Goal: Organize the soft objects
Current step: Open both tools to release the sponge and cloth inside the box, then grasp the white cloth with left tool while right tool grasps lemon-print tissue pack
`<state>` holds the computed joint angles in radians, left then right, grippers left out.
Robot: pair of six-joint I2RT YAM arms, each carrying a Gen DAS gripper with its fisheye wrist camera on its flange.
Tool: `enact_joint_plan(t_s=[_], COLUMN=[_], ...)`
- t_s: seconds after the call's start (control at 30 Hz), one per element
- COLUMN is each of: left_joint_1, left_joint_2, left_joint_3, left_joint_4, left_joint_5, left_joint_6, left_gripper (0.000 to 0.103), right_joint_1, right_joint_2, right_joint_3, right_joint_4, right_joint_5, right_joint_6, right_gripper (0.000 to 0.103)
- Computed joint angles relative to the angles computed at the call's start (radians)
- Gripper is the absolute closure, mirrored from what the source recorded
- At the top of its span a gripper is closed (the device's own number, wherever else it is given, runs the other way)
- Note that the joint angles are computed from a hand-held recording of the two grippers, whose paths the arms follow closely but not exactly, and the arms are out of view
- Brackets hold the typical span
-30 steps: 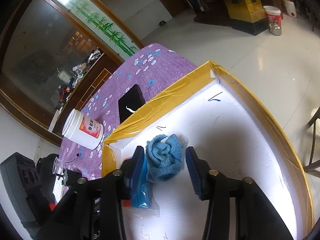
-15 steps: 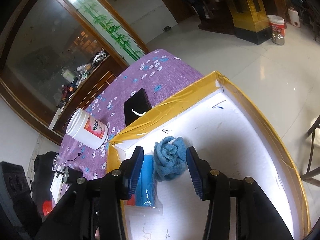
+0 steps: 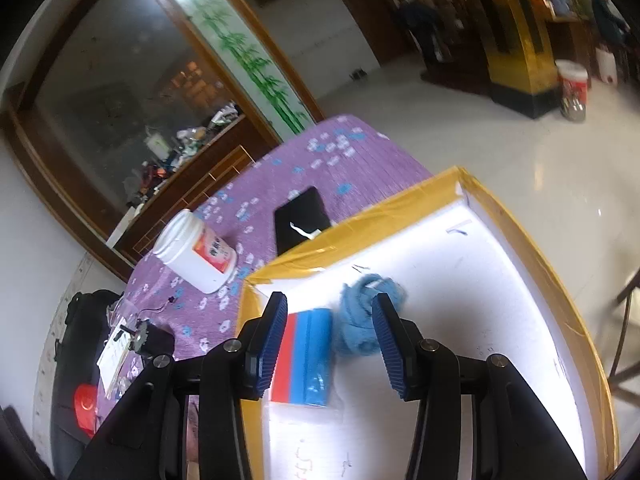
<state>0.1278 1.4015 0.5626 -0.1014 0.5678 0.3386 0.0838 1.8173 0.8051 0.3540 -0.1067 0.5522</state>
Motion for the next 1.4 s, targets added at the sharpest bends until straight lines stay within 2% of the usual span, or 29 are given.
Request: enact_joint_plan(t_s=[0.07,0.23,0.3,0.37,0.53,0.63,0.73,0.83,0.9,0.97,1.03,1.13,1.23,1.4], left_joint_1=[0.077,0.355,0.480,0.579,0.723,0.761,0.770,0.767,0.756,0.733,0.714,0.663,0.603,0.502], left_joint_2=[-0.047,-0.038,0.038,0.126,0.292,0.344,0.386,0.427,0.430,0.416,0.405,0.380,0.346,0.363], left_joint_3=[-0.053,-0.103,-0.060,-0.001,0.133,0.163,0.183,0.211,0.215,0.198,0.191,0.156,0.118,0.094], left_joint_4=[-0.012,-0.073,-0.145,-0.216,-0.371,-0.357,-0.372,-0.412,-0.430,-0.393,-0.377,-0.281,-0.197,-0.078], left_joint_5=[0.027,0.149,0.212,0.239,0.251,0.232,0.206,0.194,0.190,0.172,0.154,0.113,0.066,-0.024], left_joint_6=[0.092,0.338,0.433,0.500,0.606,0.597,0.608,0.619,0.610,0.558,0.516,0.439,0.402,0.349], left_gripper=[0.037,0.036,0.036,0.036,0.036,0.036,0.036,0.036,0.036,0.036,0.031,0.028,0.028,0.028], right_joint_1=[0.024,0.120,0.178,0.254,0.487,0.632,0.723,0.811,0.842,0.873,0.911,0.940,0.929,0.888], right_joint_2=[-0.027,-0.168,-0.236,-0.299,-0.347,-0.302,-0.224,-0.146,-0.115,-0.091,-0.059,0.014,0.023,-0.022], right_joint_3=[-0.028,-0.122,-0.163,-0.220,-0.307,-0.302,-0.260,-0.205,-0.187,-0.177,-0.163,-0.113,-0.116,-0.178], right_joint_4=[0.035,0.059,0.049,0.058,0.039,0.013,-0.029,-0.101,-0.117,-0.131,-0.130,-0.155,-0.141,-0.078], right_joint_5=[0.029,0.080,0.098,0.117,0.155,0.194,0.239,0.375,0.407,0.456,0.498,0.587,0.591,0.494], right_joint_6=[-0.022,-0.038,-0.054,-0.064,-0.092,-0.123,-0.153,-0.176,-0.202,-0.228,-0.249,-0.257,-0.264,-0.251], right_gripper=[0.056,0.056,0.054,0.044,0.043,0.044,0.036,0.035,0.030,0.028,0.028,0.031,0.044,0.045])
